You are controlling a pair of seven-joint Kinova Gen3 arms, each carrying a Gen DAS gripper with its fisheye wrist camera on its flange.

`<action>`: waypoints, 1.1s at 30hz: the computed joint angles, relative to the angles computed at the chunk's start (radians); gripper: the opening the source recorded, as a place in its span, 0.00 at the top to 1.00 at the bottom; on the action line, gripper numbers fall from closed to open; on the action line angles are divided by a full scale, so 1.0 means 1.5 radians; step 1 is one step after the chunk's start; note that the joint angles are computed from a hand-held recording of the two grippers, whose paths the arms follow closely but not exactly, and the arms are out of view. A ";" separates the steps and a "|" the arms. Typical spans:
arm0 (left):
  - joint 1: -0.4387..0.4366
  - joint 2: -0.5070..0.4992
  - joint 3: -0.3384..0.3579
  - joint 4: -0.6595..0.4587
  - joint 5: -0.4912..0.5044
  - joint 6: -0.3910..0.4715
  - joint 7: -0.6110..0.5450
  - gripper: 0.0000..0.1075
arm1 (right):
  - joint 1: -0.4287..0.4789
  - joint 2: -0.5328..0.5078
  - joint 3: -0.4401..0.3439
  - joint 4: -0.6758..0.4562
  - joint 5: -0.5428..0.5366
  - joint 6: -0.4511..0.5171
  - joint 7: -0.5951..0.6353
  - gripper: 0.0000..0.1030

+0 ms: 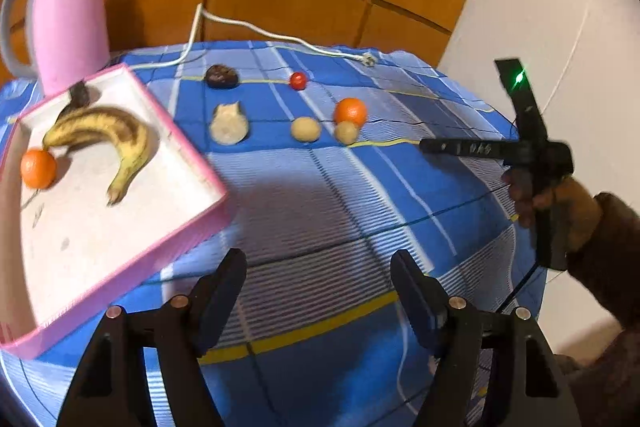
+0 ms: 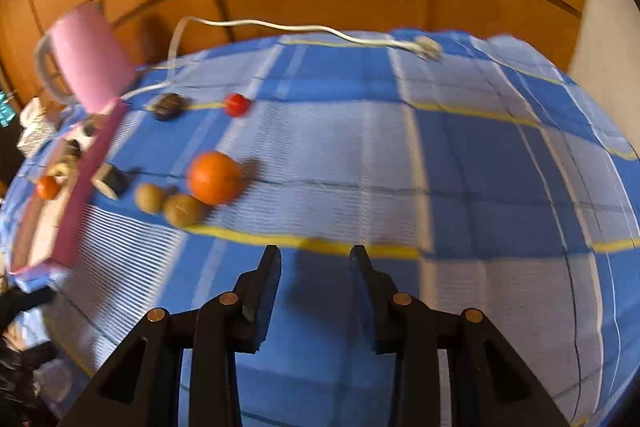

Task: Organize fruits
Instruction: 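Reach the left gripper to the small yellow round fruit and grasp it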

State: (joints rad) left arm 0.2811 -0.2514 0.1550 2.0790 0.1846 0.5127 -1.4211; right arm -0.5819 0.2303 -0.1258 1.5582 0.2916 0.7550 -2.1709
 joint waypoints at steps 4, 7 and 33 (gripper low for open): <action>0.000 0.027 0.010 -0.044 -0.007 0.026 0.004 0.36 | -0.024 -0.010 0.017 0.041 0.064 -0.022 -0.072 0.65; -0.016 0.050 0.036 -0.084 -0.040 0.053 0.035 0.49 | -0.033 -0.010 0.017 0.058 0.105 -0.042 -0.101 0.65; 0.043 0.299 -0.017 -0.357 -0.208 0.188 0.176 0.70 | 0.010 -0.055 0.011 0.179 0.110 -0.232 -0.115 0.63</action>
State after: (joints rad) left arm 0.3462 0.1973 0.1302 1.5429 -0.1276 0.7941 -1.1569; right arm -0.5665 0.1483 -0.1098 1.8268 0.4560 0.4064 -2.3430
